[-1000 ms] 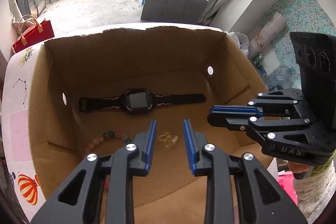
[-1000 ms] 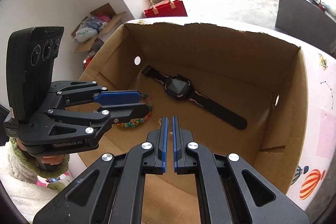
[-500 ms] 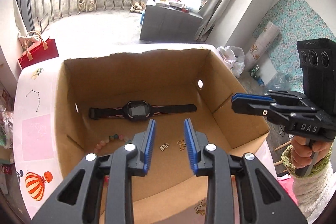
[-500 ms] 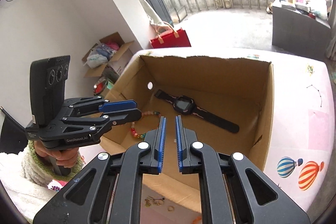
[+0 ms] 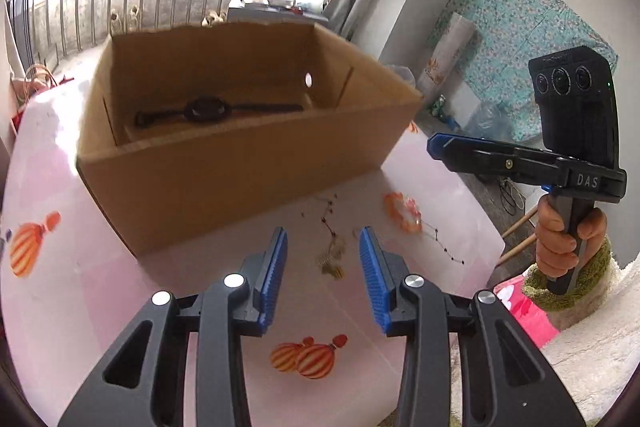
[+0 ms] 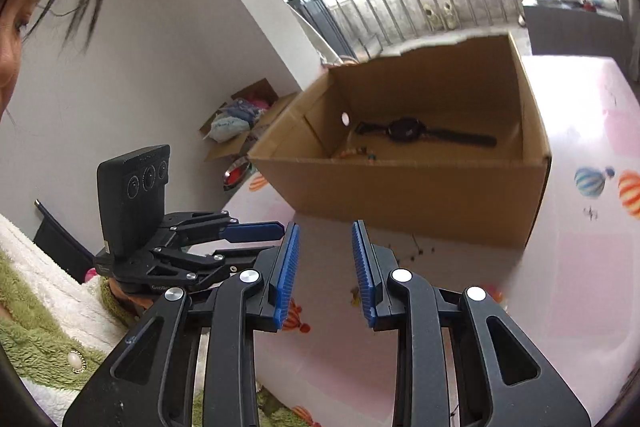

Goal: Organize jewelry

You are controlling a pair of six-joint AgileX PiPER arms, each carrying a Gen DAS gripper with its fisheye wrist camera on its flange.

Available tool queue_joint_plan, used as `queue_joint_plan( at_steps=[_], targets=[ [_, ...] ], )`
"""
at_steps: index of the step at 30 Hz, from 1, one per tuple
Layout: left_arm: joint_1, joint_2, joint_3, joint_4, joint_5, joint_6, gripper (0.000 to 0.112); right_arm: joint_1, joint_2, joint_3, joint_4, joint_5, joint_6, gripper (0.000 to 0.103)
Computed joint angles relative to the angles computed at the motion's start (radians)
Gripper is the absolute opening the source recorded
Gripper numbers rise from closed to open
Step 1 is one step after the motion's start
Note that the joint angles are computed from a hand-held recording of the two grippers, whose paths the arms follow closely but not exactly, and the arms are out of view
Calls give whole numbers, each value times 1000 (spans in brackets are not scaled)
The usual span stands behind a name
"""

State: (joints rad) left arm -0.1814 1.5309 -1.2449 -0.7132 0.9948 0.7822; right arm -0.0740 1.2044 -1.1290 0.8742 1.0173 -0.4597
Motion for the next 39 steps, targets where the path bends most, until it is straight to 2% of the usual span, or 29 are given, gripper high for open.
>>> queue_joint_plan(
  at_steps=[6,8,12,14,16,22,25,31,34,39],
  targets=[
    [-121,30,89,62,-129,-36,36,86,6,137,-54,-131,131,26],
    [-157,39,81,116,-165,-66,36,163,5,146,-152,-198,224,26],
    [-210,25,108,185,-245,-91,33,334,-5,146,-457,-324,488,26],
    [-227,25,118,207,-278,-97,26,369,-9,163,-542,-360,563,26],
    [-239,27,125,195,-291,-88,21,372,-3,173,-565,-379,592,26],
    [-286,24,157,277,-360,-125,17,365,25,175,-521,-407,581,26],
    [-294,22,164,295,-375,-119,15,329,3,200,-468,-394,519,26],
    [-317,7,183,380,-418,-144,5,293,15,205,-418,-380,470,26],
    [-321,3,185,396,-420,-138,3,278,26,200,-405,-374,455,26],
    [-292,4,175,337,-388,-86,2,250,27,184,-401,-343,437,26]
  ],
)
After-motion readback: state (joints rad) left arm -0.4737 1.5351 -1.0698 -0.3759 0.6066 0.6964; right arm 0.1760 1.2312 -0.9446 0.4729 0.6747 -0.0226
